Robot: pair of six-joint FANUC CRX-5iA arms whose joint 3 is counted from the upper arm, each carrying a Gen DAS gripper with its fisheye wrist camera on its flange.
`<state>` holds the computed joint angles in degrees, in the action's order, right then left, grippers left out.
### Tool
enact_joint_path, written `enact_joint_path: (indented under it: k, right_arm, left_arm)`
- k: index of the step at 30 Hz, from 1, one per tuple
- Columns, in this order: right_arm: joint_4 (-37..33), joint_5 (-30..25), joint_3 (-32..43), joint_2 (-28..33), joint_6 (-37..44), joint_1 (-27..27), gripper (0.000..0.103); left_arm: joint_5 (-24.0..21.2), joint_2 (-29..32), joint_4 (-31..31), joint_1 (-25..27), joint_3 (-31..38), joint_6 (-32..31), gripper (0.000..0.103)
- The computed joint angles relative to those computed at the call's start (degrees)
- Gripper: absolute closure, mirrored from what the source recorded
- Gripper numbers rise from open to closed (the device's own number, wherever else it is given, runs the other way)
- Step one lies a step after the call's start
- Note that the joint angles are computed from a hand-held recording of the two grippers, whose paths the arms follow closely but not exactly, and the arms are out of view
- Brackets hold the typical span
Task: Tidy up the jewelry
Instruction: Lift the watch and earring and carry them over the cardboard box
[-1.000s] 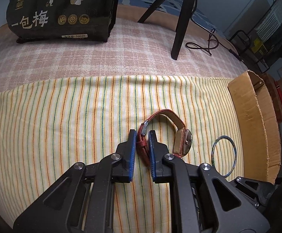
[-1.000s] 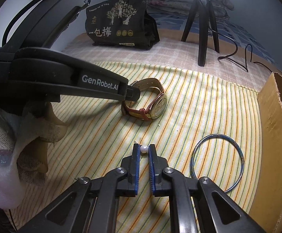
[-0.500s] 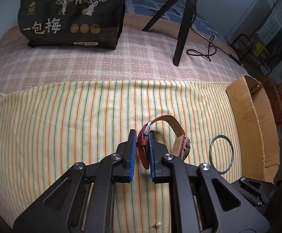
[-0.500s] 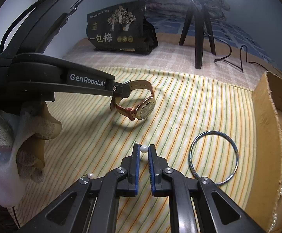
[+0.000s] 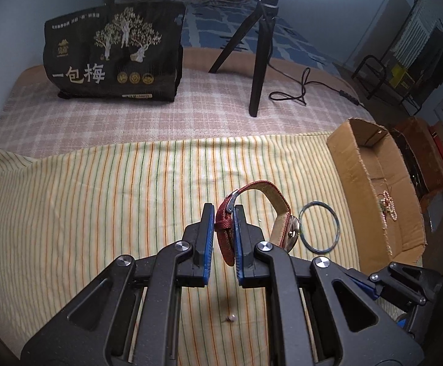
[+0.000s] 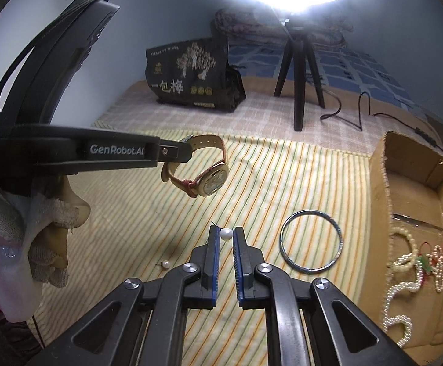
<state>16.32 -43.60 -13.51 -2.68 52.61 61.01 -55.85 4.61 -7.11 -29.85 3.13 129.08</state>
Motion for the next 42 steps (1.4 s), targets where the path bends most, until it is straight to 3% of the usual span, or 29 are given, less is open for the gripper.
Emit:
enact_joint_path:
  k: [17,29,42]
  right_arm:
    - [3.92,-3.10,-4.32,-10.95,-2.29,-0.53,0.097]
    - [3.00,-5.02,-6.25,-15.60,-0.97,-9.58,0.097]
    - [-0.54,-2.58,-3.40,-12.78,5.09,-18.64,0.097]
  left_arm:
    - [-0.35,-3.36,-2.92,-5.89,3.26,2.98,0.093]
    - [2.05,2.14,-1.52,-11.47,9.57,2.13,0.093]
    - [3.08,10.38,0.85,-14.68,16.61,1.20,0.093]
